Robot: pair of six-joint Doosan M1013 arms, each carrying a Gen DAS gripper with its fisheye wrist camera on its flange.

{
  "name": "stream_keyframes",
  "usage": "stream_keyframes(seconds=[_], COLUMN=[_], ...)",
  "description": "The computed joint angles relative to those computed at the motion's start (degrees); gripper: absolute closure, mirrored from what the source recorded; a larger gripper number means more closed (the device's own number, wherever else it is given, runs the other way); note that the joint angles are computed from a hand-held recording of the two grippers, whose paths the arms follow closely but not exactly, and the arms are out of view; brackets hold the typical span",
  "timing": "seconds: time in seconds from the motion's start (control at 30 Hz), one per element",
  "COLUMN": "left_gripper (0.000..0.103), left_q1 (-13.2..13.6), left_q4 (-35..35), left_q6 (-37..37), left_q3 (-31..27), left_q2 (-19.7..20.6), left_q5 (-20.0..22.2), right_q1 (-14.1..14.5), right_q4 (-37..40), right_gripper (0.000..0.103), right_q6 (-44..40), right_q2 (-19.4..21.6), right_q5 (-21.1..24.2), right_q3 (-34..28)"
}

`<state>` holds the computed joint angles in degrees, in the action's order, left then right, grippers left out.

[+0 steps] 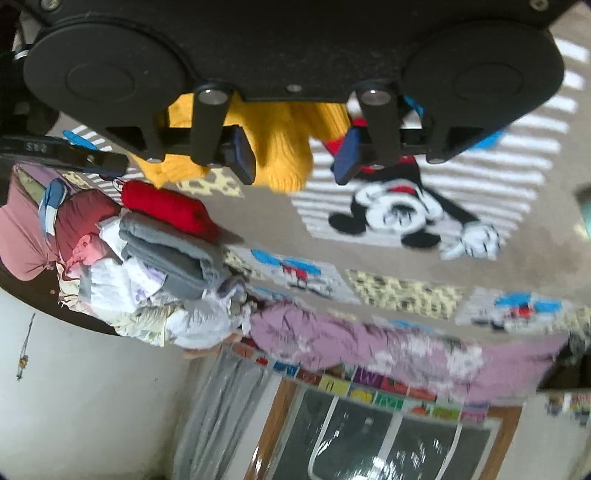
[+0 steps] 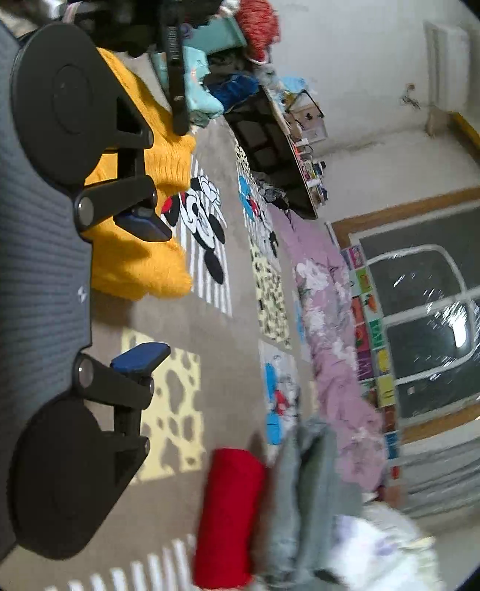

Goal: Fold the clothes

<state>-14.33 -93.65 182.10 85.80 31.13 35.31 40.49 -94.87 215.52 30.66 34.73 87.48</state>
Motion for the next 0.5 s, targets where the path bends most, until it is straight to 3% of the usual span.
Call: stream_keyframes(seconds=[0.07, 0.2, 0.33, 0.5], left_gripper=[0.057, 0.057, 0.057, 0.055], left_q1=[0.09, 0.36, -1.31, -2.38], left_q4=[-3.05, -4.50, 4.72, 12.26], left_q6=[5.29, 14.61, 18.48, 16.49], left_q3=[1.00, 2.87, 3.88, 3.52], left_q2=[-0.97, -2.33, -3.04, -2.01], left_q5=[0.15, 7.13, 4.13, -0.08], right_q1=[0.92, 2.24, 2.92, 2.27], right_q4=[-0.80, -1.66, 1.43, 3.30], right_gripper=[0.042, 0.042, 0.042, 0.042], right_q6=[-2.90, -9.81, -18.15, -16.59], right_q2=[-0.39, -0.43, 0.30, 1.01], right_q5=[0.74, -1.31, -4.00, -6.98], right_q3=[0.18, 0.00, -1.01, -1.60])
